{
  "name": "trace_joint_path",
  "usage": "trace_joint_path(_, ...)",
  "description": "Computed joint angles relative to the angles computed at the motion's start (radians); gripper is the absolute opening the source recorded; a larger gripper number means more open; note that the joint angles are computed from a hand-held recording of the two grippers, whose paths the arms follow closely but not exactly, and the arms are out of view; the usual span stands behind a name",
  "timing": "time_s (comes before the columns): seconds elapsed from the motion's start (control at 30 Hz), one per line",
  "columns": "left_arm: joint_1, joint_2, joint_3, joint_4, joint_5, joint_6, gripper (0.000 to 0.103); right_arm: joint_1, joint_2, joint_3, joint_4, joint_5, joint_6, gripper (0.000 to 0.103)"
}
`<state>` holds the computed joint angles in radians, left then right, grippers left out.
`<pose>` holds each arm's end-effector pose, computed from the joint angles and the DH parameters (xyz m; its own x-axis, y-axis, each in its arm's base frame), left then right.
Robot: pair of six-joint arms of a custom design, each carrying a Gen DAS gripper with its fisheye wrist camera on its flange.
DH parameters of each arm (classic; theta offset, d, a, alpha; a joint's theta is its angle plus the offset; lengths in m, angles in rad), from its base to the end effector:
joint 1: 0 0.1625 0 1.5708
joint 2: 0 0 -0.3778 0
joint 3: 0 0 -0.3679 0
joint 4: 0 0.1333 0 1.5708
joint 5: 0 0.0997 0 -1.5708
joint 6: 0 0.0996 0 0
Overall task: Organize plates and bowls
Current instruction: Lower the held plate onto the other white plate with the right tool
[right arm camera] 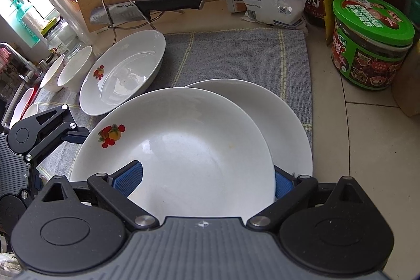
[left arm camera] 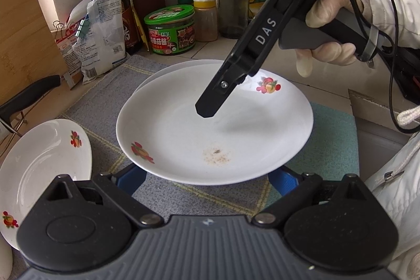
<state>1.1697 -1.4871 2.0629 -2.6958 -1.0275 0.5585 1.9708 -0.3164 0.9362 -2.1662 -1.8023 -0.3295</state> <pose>-0.0133 -0.5046 0.3180 -0.5812 0.4889 -0.6506 0.7559 0.6205 -0.2090 0.3961 -0.6531 -0.0330 -0.7202 -0.6615 0.2091 -0.6577 0.7469 0.0973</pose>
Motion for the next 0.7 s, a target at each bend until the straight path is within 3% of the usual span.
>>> trace_joint_path(0.7, 0.012, 0.005, -0.009, -0.013, -0.02, 0.043, 0.097, 0.006, -0.024, 0.025, 0.01, -0.051, 0.045, 0.102)
